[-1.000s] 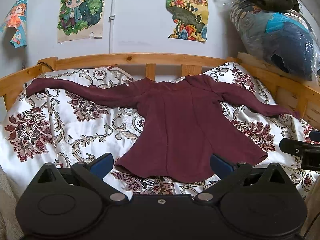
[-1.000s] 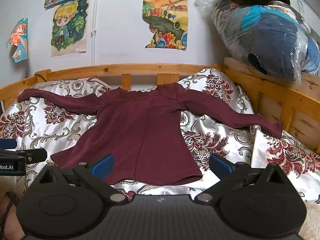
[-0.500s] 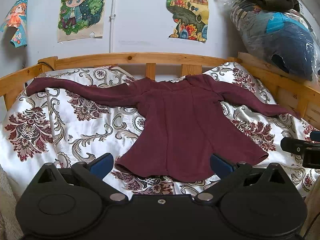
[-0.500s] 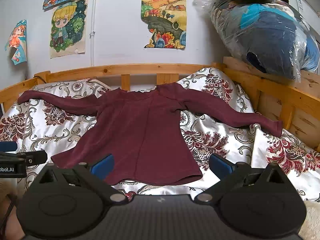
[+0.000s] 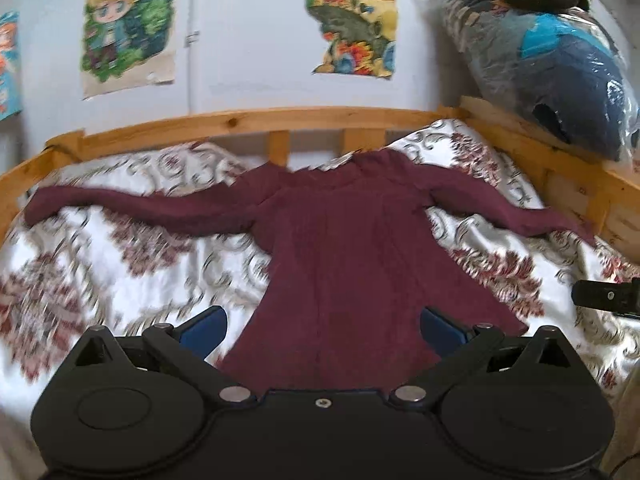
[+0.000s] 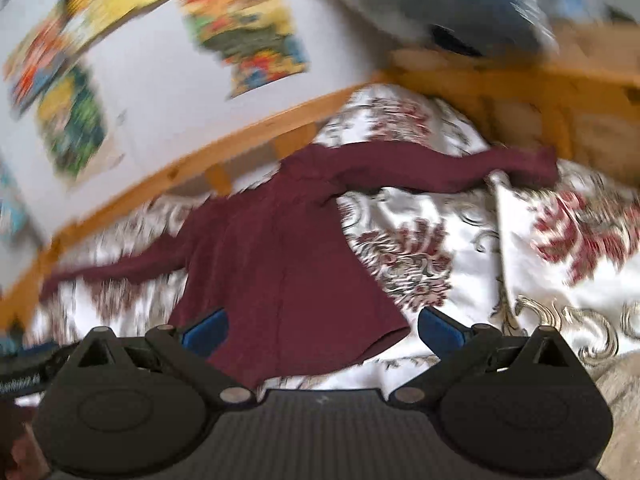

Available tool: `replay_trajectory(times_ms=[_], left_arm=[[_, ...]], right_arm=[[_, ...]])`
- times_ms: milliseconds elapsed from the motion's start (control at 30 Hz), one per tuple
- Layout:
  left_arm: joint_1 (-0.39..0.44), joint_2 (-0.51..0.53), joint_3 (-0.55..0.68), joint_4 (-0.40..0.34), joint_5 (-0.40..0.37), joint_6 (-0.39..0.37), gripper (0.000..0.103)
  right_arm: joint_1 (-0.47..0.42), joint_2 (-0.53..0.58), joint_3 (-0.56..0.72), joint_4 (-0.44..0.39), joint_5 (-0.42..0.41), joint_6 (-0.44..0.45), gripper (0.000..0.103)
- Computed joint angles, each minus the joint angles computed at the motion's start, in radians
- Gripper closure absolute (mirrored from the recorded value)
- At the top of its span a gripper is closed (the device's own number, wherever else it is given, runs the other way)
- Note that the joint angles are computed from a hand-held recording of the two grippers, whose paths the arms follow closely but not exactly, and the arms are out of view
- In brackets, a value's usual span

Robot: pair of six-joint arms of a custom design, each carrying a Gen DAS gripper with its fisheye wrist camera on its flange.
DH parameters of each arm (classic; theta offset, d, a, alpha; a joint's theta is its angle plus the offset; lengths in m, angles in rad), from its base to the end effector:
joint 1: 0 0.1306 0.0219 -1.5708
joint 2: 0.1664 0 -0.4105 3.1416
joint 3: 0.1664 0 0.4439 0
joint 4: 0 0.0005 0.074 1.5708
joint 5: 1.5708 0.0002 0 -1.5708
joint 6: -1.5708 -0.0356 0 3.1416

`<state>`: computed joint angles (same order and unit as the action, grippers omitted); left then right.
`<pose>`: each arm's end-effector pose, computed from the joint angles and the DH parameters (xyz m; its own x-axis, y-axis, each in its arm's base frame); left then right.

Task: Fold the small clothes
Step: 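Reach to the sleeve cuff and close the right tool on it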

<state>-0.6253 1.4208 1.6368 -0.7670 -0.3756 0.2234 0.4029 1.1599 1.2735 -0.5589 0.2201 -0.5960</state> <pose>0.4560 -0.3137 0.5799 -0.4784 0.0912 -0.8734 0.1899 0.9818 -0.0015 0.4279 0.1734 0.5322 -0.4410 0.4075 -0.7997 0.0558 0.9017 0.4288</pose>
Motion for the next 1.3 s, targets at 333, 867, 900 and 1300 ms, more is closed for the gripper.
replay_trajectory(times_ms=[333,867,900,1300], left_arm=[[0.09,0.303,0.431,-0.025,0.094,-0.182,0.001],[0.184,0.342,0.254,0.121,0.129,-0.135,0.001],[0.188,0.352,0.266,0.104,0.142,-0.114,0.001],[0.198,0.359,0.236,0.079,0.213,-0.084,0.001]], right_arm=[[-0.208,0.15,0.11,0.069,0.165,-0.158,0.0],[-0.353,0.441,0.346,-0.043,0.18,-0.548,0.0],[-0.342,0.449,0.355,-0.041,0.203,-0.512,0.0],[-0.396,0.46,0.313,0.084,0.038,-0.636,0.01]])
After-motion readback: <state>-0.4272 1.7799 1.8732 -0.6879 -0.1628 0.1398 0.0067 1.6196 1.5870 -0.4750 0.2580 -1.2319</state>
